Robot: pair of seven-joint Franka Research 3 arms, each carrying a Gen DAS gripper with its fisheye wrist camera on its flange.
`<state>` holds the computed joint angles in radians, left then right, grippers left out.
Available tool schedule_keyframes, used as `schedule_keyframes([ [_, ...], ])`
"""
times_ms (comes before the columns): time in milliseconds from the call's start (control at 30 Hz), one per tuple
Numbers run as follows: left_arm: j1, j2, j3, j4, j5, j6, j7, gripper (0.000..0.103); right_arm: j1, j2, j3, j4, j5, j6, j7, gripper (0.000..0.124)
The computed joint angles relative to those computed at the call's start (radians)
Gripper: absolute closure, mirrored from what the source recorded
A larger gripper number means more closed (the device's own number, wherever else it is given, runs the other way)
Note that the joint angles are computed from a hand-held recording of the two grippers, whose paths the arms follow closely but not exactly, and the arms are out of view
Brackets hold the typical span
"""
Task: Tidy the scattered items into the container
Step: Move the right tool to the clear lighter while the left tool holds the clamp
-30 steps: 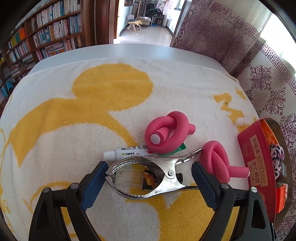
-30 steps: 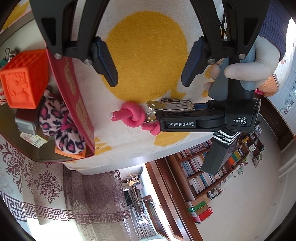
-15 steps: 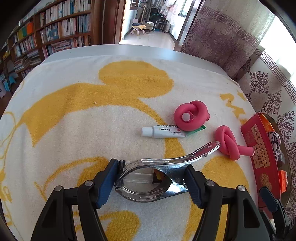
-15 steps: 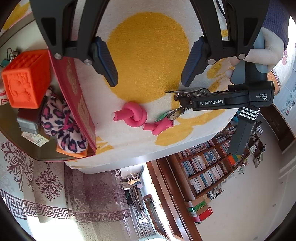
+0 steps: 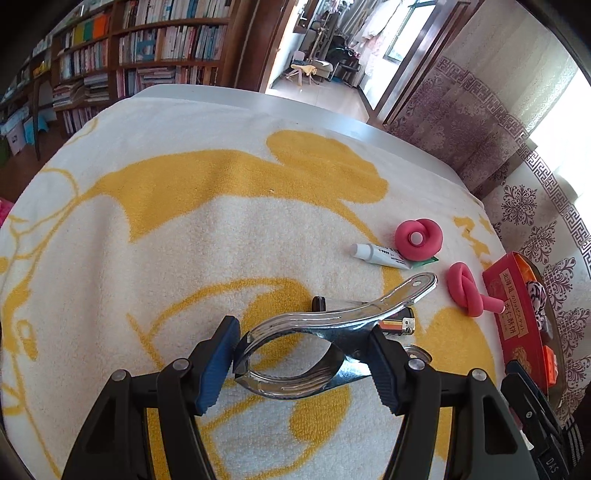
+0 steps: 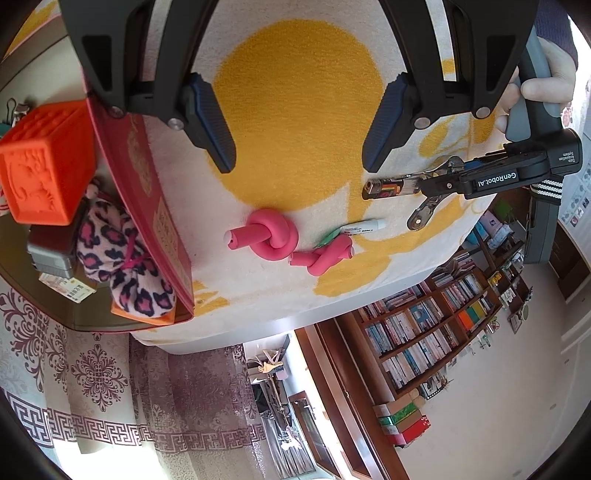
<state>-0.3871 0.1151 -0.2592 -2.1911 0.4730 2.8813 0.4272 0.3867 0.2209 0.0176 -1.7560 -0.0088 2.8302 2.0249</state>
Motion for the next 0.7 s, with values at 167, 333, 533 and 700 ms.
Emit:
schedule_keyframes([
  [167,0.009,-0.032,0.016,-0.043,0.028,0.045,-0.053,0.035,-0.004,0.019,0.01,0.045,0.022,-0.083,0.0,0.05],
  [333,0.035,-0.103,0.043,-0.091,0.237,0.051,-0.318,0.035,0.004,0.059,0.03,0.15,0.035,-0.177,-0.053,0.049],
  [533,0.091,-0.16,0.005,-0.102,0.419,-0.024,-0.511,0.035,0.034,0.213,0.052,0.399,0.071,-0.33,-0.137,0.049],
  [700,0.113,-0.161,-0.003,-0.116,0.399,0.014,-0.509,0.035,0.081,0.385,0.032,0.66,0.061,-0.473,-0.134,0.049],
])
